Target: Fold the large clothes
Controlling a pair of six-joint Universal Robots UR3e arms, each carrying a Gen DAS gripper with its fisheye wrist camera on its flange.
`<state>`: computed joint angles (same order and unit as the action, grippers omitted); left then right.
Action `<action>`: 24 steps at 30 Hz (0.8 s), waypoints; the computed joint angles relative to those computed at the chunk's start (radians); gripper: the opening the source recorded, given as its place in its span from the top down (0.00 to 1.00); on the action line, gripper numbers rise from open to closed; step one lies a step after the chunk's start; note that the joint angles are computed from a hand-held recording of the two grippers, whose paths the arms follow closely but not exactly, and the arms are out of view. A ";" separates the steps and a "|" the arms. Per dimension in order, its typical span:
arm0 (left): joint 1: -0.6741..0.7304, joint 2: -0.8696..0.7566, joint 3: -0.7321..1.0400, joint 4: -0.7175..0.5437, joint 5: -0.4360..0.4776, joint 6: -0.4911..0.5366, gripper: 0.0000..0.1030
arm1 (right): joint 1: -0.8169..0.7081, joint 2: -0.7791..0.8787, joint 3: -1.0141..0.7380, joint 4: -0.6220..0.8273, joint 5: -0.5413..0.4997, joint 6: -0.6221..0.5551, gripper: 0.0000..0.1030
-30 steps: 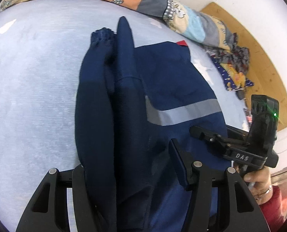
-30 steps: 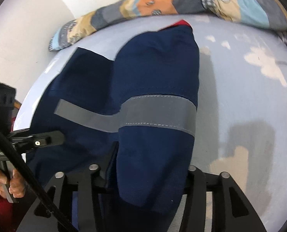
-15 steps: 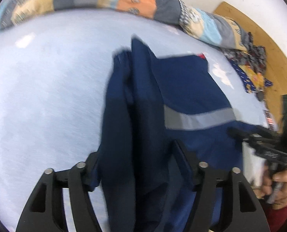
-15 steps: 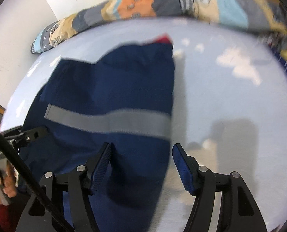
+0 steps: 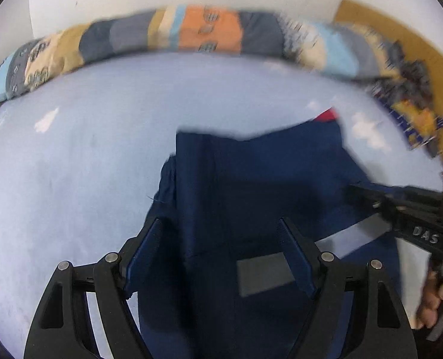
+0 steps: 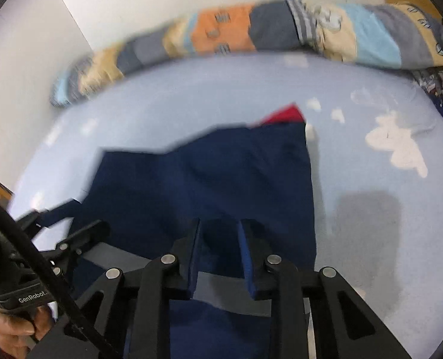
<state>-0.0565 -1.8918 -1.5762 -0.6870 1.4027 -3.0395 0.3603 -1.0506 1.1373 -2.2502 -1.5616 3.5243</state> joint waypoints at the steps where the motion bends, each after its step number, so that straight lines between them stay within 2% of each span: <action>1: -0.004 -0.022 0.010 -0.007 0.013 -0.002 0.24 | 0.003 0.033 -0.019 0.019 -0.013 0.004 0.76; 2: -0.005 -0.058 0.031 -0.022 0.025 -0.007 0.20 | 0.002 0.057 -0.030 0.038 -0.016 -0.003 0.78; 3: -0.001 -0.087 0.041 -0.028 0.028 -0.011 0.10 | 0.001 0.071 -0.029 0.048 -0.018 -0.009 0.79; 5: 0.024 -0.093 0.030 -0.027 -0.017 -0.030 0.09 | -0.007 0.049 0.015 0.011 -0.007 -0.005 0.79; 8: 0.039 -0.031 -0.004 -0.026 -0.032 -0.034 0.10 | -0.020 -0.042 0.086 -0.015 0.041 -0.001 0.77; 11: 0.064 0.149 -0.140 0.016 -0.067 0.011 0.10 | 0.002 -0.165 0.170 -0.009 0.016 -0.009 0.71; 13: 0.083 0.285 -0.255 0.038 -0.074 0.060 0.10 | 0.021 -0.297 0.298 -0.034 0.018 -0.019 0.68; 15: 0.096 0.438 -0.396 0.068 -0.069 0.104 0.10 | 0.066 -0.399 0.390 -0.032 -0.030 -0.001 0.66; 18: 0.115 0.643 -0.599 0.097 -0.074 0.110 0.10 | 0.169 -0.532 0.550 -0.055 -0.112 0.040 0.64; 21: 0.065 0.812 -0.819 0.199 0.006 0.058 0.10 | 0.282 -0.577 0.653 -0.069 -0.187 0.125 0.64; 24: -0.019 0.754 -0.886 0.279 0.109 0.010 0.10 | 0.361 -0.574 0.724 -0.117 -0.224 0.210 0.64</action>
<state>-0.0757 -1.1375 -2.4621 -0.4079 1.5118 -3.0299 0.7210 -1.6249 1.8617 -2.3668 -1.7859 3.7344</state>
